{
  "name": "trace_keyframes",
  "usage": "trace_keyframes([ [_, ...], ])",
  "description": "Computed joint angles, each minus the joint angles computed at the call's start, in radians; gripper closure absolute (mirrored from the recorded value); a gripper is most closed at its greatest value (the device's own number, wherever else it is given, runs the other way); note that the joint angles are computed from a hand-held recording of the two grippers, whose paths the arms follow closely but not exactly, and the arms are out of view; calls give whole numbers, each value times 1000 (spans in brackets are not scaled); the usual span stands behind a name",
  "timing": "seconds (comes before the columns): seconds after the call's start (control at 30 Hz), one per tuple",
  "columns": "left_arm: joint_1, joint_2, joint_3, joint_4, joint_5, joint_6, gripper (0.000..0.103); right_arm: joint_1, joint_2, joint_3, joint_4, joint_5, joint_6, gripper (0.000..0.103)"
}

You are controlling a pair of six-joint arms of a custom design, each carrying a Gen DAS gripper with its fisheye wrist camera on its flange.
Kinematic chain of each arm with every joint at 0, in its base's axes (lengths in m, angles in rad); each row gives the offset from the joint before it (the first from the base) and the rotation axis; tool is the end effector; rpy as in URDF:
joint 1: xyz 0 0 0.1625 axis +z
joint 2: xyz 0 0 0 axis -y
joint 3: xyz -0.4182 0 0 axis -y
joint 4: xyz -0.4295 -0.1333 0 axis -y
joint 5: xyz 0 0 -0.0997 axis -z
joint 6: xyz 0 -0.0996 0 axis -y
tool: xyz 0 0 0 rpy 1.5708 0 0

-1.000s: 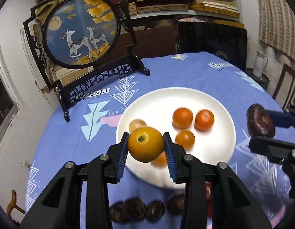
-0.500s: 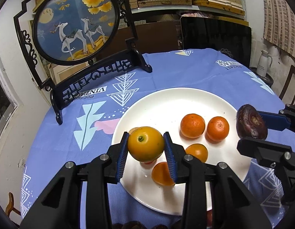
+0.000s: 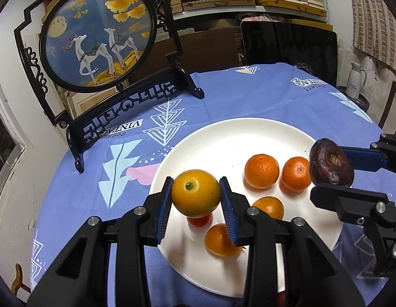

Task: Organize fruits
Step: 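Carry the dark brown fruit and yellow tomato over the white plate, then open both tools to drop the fruits onto the white plate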

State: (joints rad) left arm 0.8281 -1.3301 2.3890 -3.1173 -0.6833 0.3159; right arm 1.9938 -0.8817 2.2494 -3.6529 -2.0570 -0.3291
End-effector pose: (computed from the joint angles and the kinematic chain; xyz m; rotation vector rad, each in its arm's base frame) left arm -0.1341 -0.4574 0.1854 0.9098 2.0841 -0.7764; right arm 0.2784 -0.4071 0.0634 0.7111 -2.4385 0.9723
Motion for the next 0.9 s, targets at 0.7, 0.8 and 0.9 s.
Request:
trace_keyframes([
  [0.7, 55, 62, -75, 53, -22, -47, 66, -34, 24, -52, 27, -36, -6, 58],
  [0.8, 63, 59, -83, 57, -34, -61, 49, -44, 29, -66, 49, -49, 4, 56],
  [0.9, 58, 48, -74, 37, -35, -53, 44, -50, 24, -57, 21, -51, 14, 53],
])
